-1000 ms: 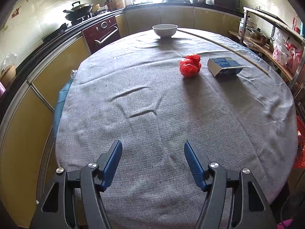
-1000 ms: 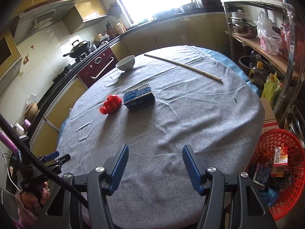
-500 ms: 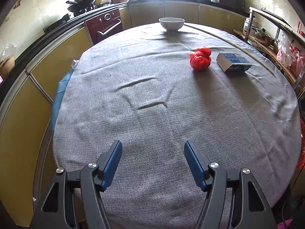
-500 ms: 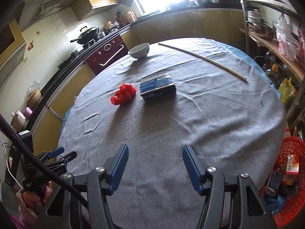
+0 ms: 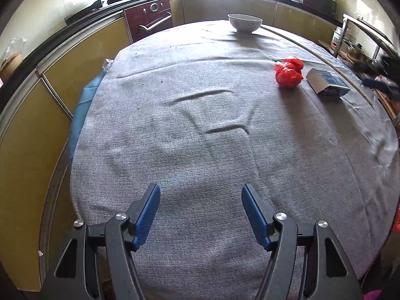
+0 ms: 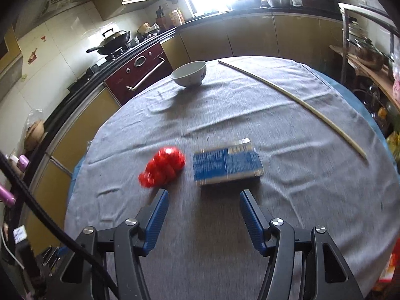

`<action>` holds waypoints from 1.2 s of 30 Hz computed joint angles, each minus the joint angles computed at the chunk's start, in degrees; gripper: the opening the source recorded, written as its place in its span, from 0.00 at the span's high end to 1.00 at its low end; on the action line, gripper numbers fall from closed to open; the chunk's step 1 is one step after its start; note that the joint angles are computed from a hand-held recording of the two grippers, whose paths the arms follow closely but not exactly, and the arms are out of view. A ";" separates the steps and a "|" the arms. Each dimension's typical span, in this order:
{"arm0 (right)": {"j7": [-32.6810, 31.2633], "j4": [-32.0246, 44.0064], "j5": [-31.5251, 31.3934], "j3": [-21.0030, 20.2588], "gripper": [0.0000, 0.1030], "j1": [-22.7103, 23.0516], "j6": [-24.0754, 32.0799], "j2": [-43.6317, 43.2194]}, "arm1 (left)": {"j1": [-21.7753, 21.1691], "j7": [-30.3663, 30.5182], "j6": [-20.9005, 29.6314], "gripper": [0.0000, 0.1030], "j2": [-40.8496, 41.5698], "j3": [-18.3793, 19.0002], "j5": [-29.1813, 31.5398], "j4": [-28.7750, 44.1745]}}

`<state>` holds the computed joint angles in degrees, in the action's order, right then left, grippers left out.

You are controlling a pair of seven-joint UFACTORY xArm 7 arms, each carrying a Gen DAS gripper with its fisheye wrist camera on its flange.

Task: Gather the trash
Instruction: 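Grasp the blue box with the right tool, then grasp the red plastic bags with the left tool while the right holds the blue box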

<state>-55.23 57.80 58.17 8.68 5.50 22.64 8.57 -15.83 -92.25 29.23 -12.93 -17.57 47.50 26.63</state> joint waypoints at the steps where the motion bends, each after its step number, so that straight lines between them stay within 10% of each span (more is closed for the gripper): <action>1: 1.02 2.14 -1.51 0.11 0.39 0.59 -0.43 1.80 | 0.05 0.13 -0.02 0.34 0.09 0.12 -0.10 0.09; 11: 18.75 21.02 -26.36 -1.17 0.39 5.68 -1.03 20.00 | 0.16 0.81 -0.59 0.34 2.98 1.20 0.25 1.84; 18: 18.18 16.86 -35.88 1.77 0.42 2.22 -1.73 19.11 | -0.92 1.13 0.29 0.34 4.41 2.12 0.18 3.30; 28: -4.05 -1.29 -7.61 8.35 0.42 -13.02 4.88 -0.67 | -2.01 2.90 2.83 0.34 5.84 2.78 2.88 8.01; 36: 13.30 1.05 -0.76 -1.92 0.34 -13.54 20.72 0.16 | 0.70 8.97 -8.95 0.29 15.45 8.30 9.71 20.37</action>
